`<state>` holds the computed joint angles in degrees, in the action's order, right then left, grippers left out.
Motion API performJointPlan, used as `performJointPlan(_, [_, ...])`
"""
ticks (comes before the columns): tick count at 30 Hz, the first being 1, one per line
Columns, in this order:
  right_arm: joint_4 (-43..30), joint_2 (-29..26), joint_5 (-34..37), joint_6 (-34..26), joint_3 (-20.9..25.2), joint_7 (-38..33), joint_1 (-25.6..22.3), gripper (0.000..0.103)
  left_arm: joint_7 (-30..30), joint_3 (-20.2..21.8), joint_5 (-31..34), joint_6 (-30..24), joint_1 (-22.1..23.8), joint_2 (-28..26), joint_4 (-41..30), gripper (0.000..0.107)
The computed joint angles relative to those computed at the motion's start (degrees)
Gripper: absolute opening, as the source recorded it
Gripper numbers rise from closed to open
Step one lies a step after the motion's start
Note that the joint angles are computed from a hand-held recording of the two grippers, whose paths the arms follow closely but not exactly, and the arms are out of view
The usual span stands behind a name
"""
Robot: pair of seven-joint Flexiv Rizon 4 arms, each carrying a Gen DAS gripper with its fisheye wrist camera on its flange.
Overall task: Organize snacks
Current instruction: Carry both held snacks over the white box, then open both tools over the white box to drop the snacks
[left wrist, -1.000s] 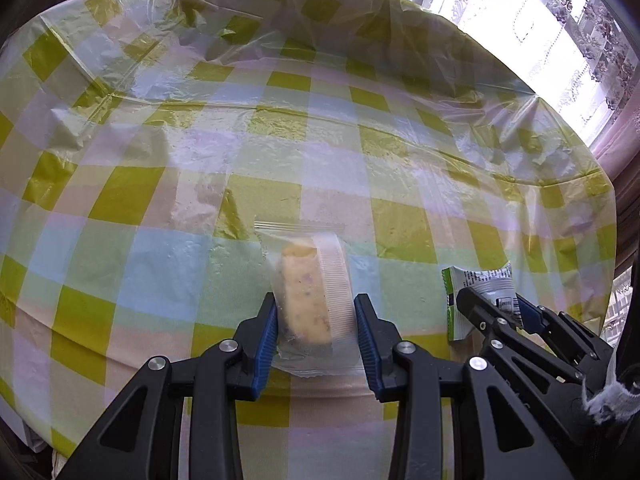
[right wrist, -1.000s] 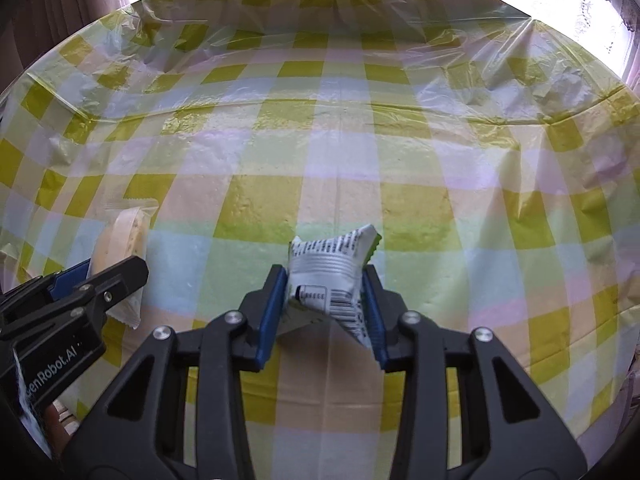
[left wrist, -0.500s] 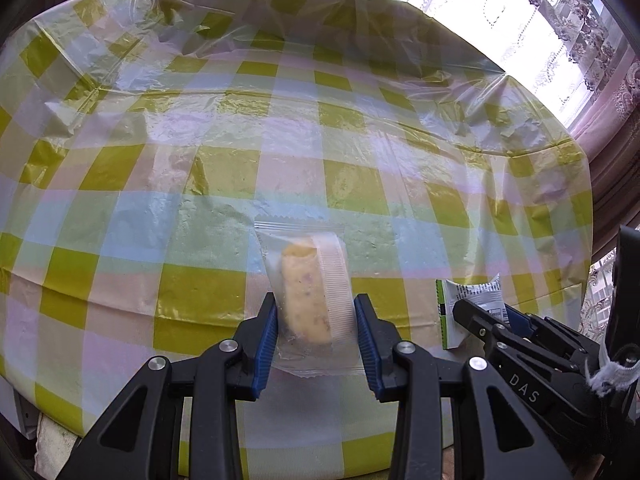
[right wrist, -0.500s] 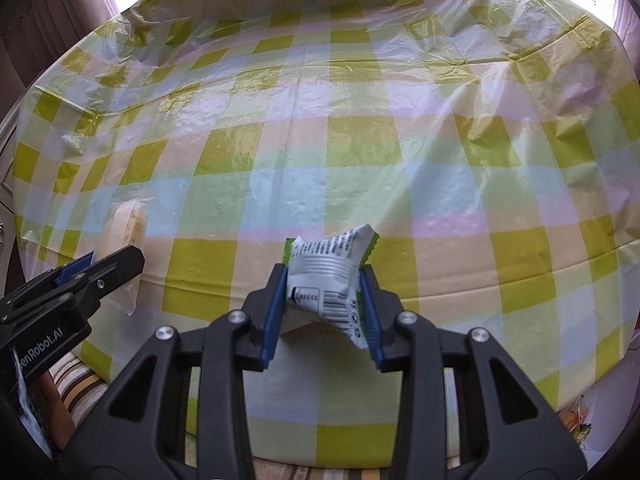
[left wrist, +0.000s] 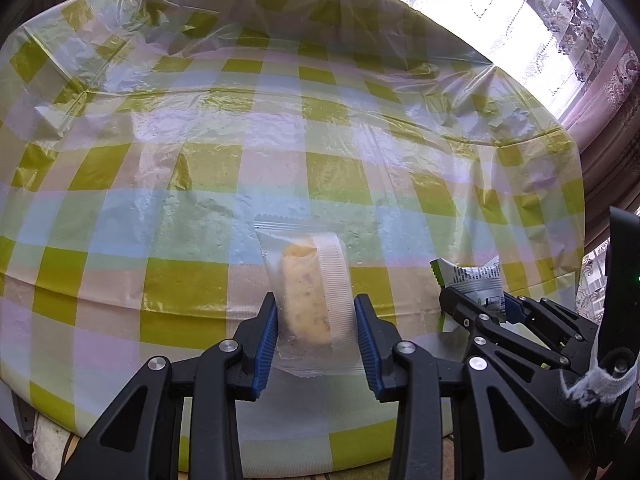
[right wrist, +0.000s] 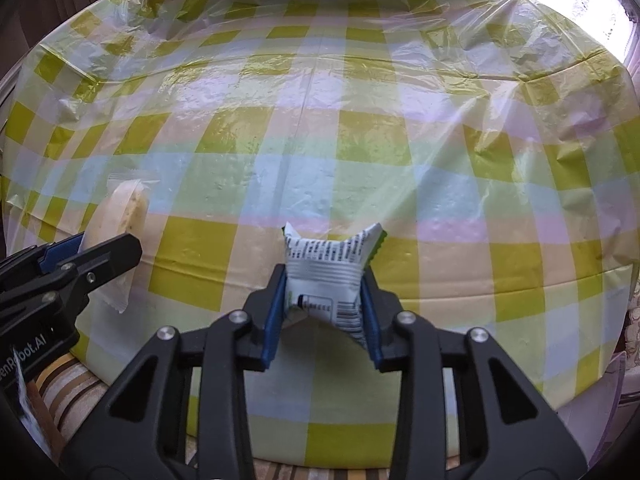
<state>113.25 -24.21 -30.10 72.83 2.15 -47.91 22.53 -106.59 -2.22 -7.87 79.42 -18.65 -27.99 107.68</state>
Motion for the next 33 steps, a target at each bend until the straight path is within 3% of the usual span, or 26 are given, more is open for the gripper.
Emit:
performJointPlan(5, [3.41, 3.37, -1.90, 1.67, -1.40, 2.41, -0.30, 0.037, 2.23, -2.35, -0.67, 0.65, 0.51, 0.52, 0.14, 0.038])
performJointPlan(10, [8.17, 7.89, -5.50, 3.11, -2.72, 6.46, -1.68, 0.037, 7.83, -7.99, -3.83, 1.50, 2.17, 0.52, 0.03, 0.038])
performJointPlan(14, [12.51, 12.15, -10.09, 3.27, -3.38, 10.65, -4.23, 0.037, 14.31, -14.73, -8.50, 1.45, 4.07, -0.30, -0.30, 0.038])
performJointPlan(17, [16.48, 16.20, -14.69, 2.53, -3.36, 14.29, -7.18, 0.037, 21.13, -22.94, -14.16, 1.25, 7.19, -1.67, -0.30, 0.038])
performJointPlan(20, [20.08, 20.16, -17.07, 1.02, -2.42, 16.06, -10.86, 0.037, 26.33, -28.44, -18.38, -0.15, 8.06, -3.50, -1.58, 0.038])
performJointPlan(23, [23.15, 23.83, -18.08, -0.86, -0.94, 17.08, -14.50, 0.037, 30.43, -31.80, -21.58, -3.05, 7.54, -5.45, -3.69, 0.038])
performJointPlan(28, [28.12, 29.60, -18.91, -3.91, 1.85, 17.87, -20.55, 0.037, 31.95, -28.96, -22.56, -10.12, 1.42, -7.86, -9.33, 0.038])
performJointPlan(33, [32.73, 34.24, -17.16, -5.00, 3.54, 18.66, -25.01, 0.038, 29.25, -22.21, -20.98, -16.00, -6.62, -9.21, -14.27, 0.039])
